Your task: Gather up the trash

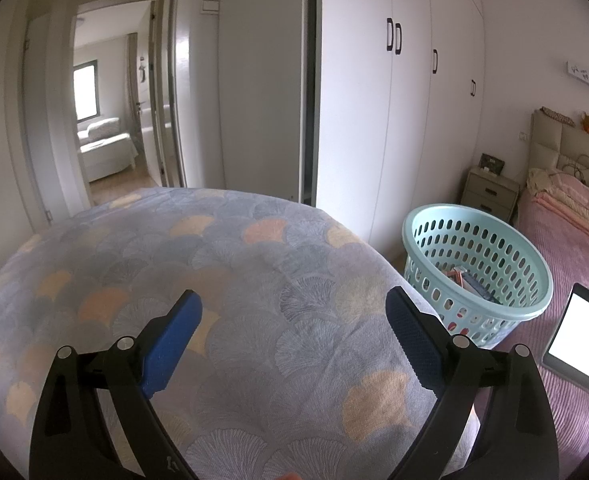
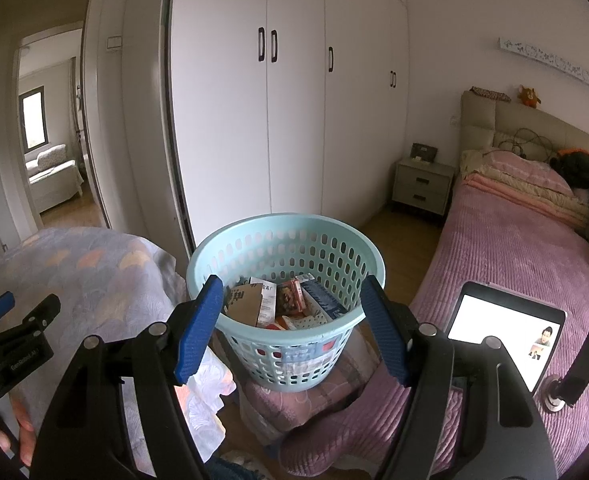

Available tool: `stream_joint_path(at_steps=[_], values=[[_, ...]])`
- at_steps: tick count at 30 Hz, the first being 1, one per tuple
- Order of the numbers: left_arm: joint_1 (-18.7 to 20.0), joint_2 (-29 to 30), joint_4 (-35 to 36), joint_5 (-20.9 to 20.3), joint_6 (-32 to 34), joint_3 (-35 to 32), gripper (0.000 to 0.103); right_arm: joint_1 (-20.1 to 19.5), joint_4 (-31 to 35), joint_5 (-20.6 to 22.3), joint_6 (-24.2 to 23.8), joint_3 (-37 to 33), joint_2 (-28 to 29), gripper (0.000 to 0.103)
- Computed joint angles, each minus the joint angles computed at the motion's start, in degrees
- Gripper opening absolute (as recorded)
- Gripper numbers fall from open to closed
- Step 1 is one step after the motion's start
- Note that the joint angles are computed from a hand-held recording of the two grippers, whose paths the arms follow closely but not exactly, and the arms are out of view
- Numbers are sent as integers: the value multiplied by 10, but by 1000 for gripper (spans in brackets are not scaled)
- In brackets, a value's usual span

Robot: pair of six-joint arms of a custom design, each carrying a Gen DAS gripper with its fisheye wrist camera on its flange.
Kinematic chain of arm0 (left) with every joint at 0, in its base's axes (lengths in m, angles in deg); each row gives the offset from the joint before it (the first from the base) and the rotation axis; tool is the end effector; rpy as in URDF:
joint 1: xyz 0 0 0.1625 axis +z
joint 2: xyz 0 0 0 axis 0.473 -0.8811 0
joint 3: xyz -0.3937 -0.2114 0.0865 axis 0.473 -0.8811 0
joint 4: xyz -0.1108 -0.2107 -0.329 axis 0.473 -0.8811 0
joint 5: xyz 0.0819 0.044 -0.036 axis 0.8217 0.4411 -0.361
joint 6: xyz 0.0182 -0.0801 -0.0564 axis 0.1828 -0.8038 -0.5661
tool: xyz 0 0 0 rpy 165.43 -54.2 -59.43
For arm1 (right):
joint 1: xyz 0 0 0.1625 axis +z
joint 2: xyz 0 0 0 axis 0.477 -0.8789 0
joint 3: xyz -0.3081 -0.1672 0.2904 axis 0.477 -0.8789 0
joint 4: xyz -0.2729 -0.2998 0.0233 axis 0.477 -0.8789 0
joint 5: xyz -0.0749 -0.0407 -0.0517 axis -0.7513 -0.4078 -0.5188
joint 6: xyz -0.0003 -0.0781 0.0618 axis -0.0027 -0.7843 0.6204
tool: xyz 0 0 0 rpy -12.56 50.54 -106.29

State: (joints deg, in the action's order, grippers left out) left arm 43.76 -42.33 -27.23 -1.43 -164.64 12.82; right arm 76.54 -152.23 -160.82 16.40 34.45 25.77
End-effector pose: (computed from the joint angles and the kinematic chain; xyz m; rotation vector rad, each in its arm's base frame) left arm 0.0049 -0.6768 0.2285 0.0696 1.8816 -1.2969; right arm 0.2916 -0.7296 -0.0064 0.7060 -2.1852 1.2293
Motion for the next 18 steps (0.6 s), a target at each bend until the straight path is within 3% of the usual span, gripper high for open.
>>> stream_joint_path(at_steps=[18], values=[[1,-1,0,1,4,0,90,-2,2,2,-1,2,0,67]])
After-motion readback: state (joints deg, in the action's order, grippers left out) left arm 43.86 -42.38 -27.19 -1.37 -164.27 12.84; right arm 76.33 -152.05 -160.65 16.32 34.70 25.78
